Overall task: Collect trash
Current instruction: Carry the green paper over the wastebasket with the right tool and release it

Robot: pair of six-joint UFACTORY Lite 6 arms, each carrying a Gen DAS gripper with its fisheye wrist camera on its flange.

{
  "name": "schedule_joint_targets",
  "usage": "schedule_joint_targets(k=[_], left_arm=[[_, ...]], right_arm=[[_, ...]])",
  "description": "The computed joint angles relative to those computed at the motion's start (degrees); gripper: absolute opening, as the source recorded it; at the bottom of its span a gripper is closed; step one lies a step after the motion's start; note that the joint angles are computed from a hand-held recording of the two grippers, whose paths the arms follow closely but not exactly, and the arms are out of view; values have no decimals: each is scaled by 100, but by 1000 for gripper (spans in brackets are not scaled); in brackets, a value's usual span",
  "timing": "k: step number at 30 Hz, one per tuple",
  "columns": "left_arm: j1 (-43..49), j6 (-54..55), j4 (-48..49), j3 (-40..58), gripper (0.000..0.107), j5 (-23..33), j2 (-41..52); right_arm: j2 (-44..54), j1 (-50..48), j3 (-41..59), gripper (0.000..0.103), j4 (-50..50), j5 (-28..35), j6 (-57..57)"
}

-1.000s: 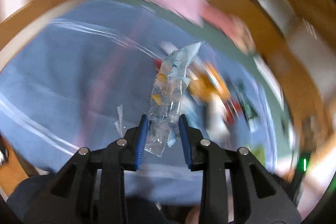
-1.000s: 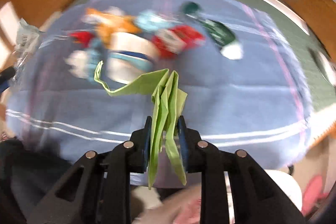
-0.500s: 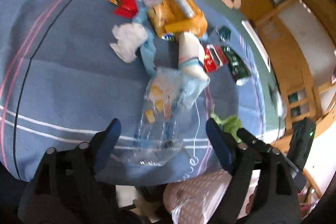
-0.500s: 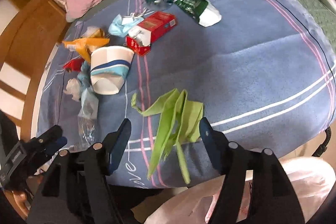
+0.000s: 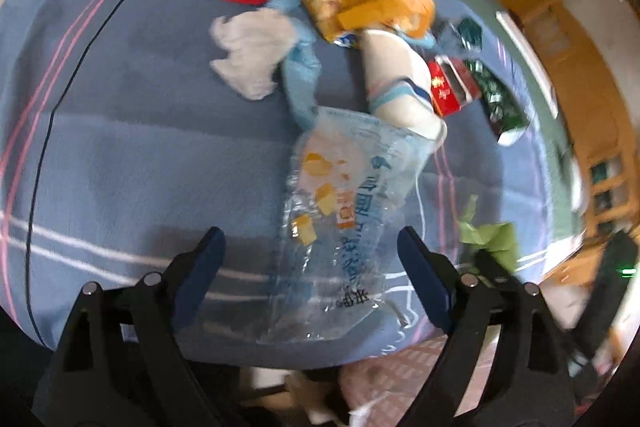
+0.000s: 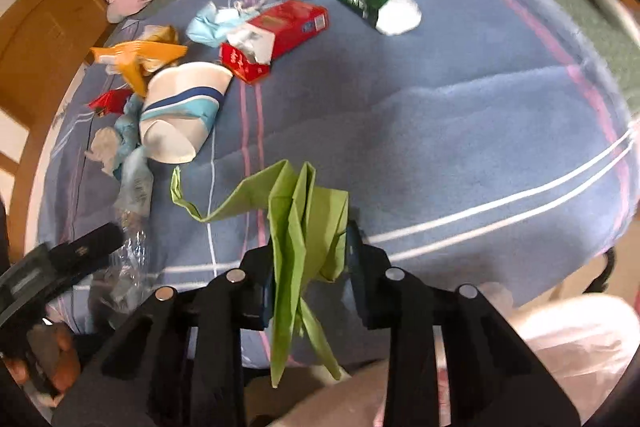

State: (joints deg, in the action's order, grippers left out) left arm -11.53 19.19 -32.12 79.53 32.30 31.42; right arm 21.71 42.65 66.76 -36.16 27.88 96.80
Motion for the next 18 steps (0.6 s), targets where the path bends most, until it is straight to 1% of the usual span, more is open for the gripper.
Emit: schedule_joint_targets(k=[1,2,3,4,5,7,8,9,10,11,12,14,18], left_arm=[[-153,-125,250,31,83,-105,18],[-315,-153,505,-22,71,-249,-23],[-446,-230,805,-38,62,-305,-28],[-564,-338,1078,-26,60,-314,2],[-684,-449,1322,-17,53,-293,53],[-802,-491,1512,-92,45,-336,40],[-758,-328,1398,-138,37,-340,-13],[-736,-223,1277,-136,31,-315,-25],[-675,-95,1109,-152,28,-306,-42],[-648,-109,1079,-150,22,-317,-51],[-589,-120,1050,-209,19,-356,-120],[-522,-235,1049,-397,17,-570,-319],[-370,-44,753,-1297,16,-1348,-1250]], right_arm=[[-104,71,-45,31,-107,122,109],[-297,167,-170,31,-259,233,303],[-454,235,-277,31,-376,297,462],[-670,349,-428,31,-525,410,680],[-862,479,-554,31,-651,563,882],[-1145,723,-736,31,-860,873,1215],[-1249,858,-804,31,-951,1042,1356],[-1325,987,-853,31,-1004,1204,1458],[-1371,1133,-866,31,-1043,1413,1551],[-1424,1244,-895,31,-1072,1560,1638],[-1459,1324,-907,31,-1096,1662,1705],[-1479,1450,-894,31,-1168,1820,1791],[-1467,1640,-835,31,-1372,2010,1951]])
